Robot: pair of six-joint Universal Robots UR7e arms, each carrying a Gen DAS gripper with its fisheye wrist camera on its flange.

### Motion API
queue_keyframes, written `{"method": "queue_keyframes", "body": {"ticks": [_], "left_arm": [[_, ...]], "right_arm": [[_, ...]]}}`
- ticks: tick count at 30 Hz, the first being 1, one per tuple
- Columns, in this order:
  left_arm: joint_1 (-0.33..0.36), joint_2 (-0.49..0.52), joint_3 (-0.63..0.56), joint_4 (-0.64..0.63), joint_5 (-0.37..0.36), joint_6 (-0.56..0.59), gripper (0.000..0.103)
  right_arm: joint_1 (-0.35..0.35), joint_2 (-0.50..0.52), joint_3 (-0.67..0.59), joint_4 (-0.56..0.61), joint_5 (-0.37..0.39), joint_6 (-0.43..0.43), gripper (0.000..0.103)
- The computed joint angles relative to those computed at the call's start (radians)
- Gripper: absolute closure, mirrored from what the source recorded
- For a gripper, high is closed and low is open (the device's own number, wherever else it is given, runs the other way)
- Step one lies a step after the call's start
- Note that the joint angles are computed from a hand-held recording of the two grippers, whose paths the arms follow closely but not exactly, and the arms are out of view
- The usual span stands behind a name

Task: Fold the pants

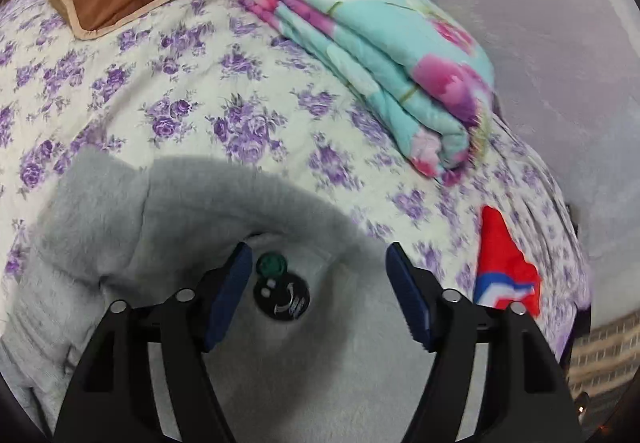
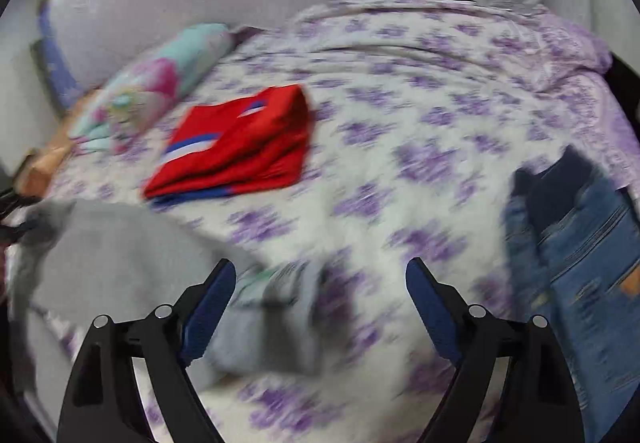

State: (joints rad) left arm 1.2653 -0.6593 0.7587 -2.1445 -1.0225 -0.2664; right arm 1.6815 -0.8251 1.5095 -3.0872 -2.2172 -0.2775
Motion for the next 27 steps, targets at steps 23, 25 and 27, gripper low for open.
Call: {"method": "queue_keyframes", "body": {"ticks": [23, 25, 27], "left_arm": [[0.009, -0.039, 0.182, -0.071, 0.147, 0.081, 0.013], [0.009, 0.044, 0.082, -0.045, 0.201, 0.108, 0.01], [0.009, 0.101, -0.007, 0.01, 0.238, 0.113, 0.006]], "right_arm": [[-0.058, -0.038, 0.066, -0.068, -0.017, 0.033, 0.094], [-0.079, 0.012, 0.038, -0.047, -0.043, 0.046, 0.084], [-0.069, 0.037, 0.058, -0.165, -0.068, 0.006, 0.074]]}}
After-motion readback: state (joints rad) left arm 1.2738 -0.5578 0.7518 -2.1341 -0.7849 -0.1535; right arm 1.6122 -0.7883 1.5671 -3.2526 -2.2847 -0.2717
